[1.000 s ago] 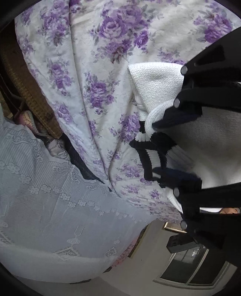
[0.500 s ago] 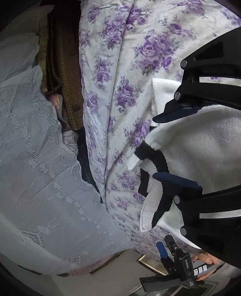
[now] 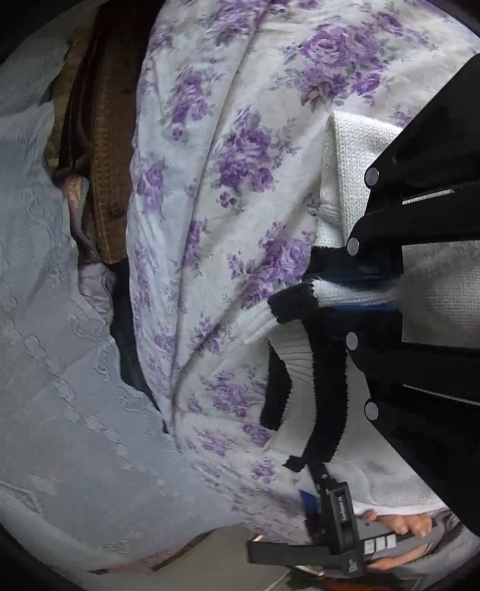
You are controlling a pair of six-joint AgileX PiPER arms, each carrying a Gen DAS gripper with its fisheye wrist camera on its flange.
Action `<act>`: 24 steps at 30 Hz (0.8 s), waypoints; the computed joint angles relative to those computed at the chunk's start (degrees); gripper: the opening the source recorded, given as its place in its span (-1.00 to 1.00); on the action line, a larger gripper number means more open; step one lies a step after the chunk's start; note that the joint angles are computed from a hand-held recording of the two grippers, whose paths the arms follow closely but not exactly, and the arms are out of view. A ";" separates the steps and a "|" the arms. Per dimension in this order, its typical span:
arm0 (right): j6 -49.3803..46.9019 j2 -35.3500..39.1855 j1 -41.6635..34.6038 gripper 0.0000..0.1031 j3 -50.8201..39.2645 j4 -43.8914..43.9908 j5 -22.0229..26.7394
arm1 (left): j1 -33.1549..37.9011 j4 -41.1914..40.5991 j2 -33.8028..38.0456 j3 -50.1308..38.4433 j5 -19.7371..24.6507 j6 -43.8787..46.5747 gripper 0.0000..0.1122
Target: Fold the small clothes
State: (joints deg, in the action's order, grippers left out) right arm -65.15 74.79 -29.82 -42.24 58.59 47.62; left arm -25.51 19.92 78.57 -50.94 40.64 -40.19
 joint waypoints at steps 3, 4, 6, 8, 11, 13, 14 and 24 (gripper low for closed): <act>-1.95 1.55 -4.38 -0.81 -1.07 3.66 2.84 | -2.11 9.53 -2.40 1.82 1.54 -11.06 0.34; -0.32 3.02 -2.75 -0.79 -1.82 1.91 1.64 | -2.41 10.61 -2.46 2.22 1.54 -12.62 0.34; 2.90 7.48 0.79 -0.71 -3.12 -2.65 -1.31 | -4.50 14.30 -0.97 1.84 3.53 -16.58 0.36; 3.92 7.96 -2.39 -0.45 -4.29 -1.35 2.11 | -7.35 18.71 0.05 1.35 6.59 -21.31 0.44; 0.00 1.85 -7.77 -0.21 -0.24 3.19 2.32 | -8.15 18.48 -3.28 2.33 7.32 -22.07 0.43; -3.21 -2.94 -9.96 -0.21 1.71 3.70 5.67 | -9.36 17.24 -8.30 3.58 7.03 -21.13 0.40; -4.83 -5.06 -10.80 -0.21 2.58 3.98 8.10 | -9.39 14.49 -11.30 4.23 5.30 -17.95 0.40; -2.65 -9.28 5.55 0.17 9.60 -3.07 -8.82 | -6.28 6.06 -2.99 4.46 -0.93 -11.37 0.77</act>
